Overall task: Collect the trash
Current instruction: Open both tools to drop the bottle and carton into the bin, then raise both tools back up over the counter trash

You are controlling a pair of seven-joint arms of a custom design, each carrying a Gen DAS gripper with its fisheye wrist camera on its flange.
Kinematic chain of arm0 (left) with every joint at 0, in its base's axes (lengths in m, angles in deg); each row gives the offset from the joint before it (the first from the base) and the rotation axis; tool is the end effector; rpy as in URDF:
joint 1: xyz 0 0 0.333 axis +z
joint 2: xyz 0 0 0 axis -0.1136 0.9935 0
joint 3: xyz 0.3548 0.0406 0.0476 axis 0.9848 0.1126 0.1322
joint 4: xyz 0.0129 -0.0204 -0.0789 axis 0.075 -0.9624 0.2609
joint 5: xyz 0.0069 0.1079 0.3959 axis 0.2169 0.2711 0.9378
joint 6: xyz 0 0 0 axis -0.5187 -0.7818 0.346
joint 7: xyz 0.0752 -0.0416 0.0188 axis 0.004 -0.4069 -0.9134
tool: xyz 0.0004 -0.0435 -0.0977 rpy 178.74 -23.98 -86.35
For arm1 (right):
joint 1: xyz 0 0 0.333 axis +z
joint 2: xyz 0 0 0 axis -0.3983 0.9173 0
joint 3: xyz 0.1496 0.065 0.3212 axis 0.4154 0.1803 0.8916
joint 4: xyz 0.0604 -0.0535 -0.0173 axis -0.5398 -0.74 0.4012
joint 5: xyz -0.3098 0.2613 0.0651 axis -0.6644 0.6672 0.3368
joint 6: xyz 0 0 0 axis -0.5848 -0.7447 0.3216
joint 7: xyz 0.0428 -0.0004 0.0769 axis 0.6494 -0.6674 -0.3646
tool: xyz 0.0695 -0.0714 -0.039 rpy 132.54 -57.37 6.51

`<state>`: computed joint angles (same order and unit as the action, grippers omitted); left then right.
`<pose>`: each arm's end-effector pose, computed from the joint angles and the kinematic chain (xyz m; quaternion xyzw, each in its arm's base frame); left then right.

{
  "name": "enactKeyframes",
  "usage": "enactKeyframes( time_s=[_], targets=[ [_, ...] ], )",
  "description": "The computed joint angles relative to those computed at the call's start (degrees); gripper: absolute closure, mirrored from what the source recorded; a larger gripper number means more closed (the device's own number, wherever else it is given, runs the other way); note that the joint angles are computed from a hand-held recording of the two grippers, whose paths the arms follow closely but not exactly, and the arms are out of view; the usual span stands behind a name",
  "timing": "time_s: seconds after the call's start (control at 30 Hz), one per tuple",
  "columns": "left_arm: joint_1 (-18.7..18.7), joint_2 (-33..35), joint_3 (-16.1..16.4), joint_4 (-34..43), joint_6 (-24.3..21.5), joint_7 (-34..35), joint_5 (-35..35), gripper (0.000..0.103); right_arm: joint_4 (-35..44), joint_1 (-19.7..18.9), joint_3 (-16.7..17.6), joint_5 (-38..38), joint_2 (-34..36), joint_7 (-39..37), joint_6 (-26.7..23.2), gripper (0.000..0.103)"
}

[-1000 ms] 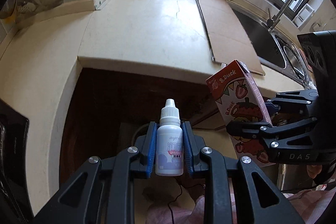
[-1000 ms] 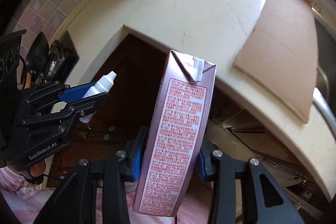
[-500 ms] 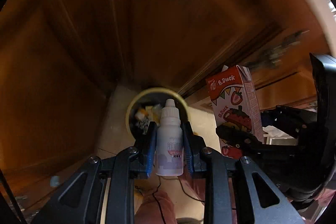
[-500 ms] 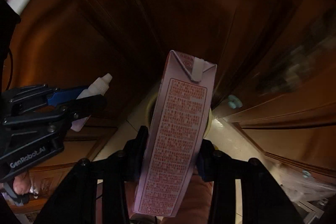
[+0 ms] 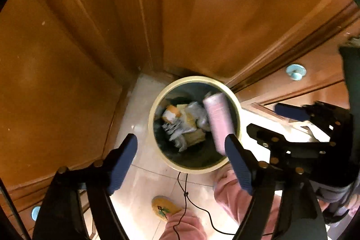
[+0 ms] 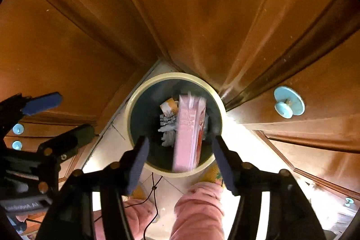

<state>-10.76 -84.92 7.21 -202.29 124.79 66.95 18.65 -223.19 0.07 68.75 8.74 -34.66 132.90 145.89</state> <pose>0.5133 -0.1127 0.3995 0.4820 -0.8668 0.1279 0.0012 0.4217 0.2426 0.3926 -0.6365 0.7660 -0.0049 0.0903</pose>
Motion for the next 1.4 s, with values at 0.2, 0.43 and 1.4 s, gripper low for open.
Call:
enactKeyframes(
  time_s=[0.2, 0.43, 1.4],
  targets=[
    [0.26, -0.48, 0.17, 0.07, 0.13, -0.42, 0.70, 0.024, -0.85, 0.56, 0.74, -1.03, -1.72, 2.81, -0.33, 0.041],
    [0.62, -1.36, 0.39, 0.23, -0.01, -1.08, 1.95, 0.024, -1.10, 0.99, 0.66, -0.29, -3.51, 5.68, -1.09, 0.041],
    [1.36, -18.09, 2.59, 17.33, -23.41, 1.51, 2.16, 0.024, 17.45, -0.42, 1.37, -5.24, -20.30, 15.57, -29.04, 0.037]
  ],
)
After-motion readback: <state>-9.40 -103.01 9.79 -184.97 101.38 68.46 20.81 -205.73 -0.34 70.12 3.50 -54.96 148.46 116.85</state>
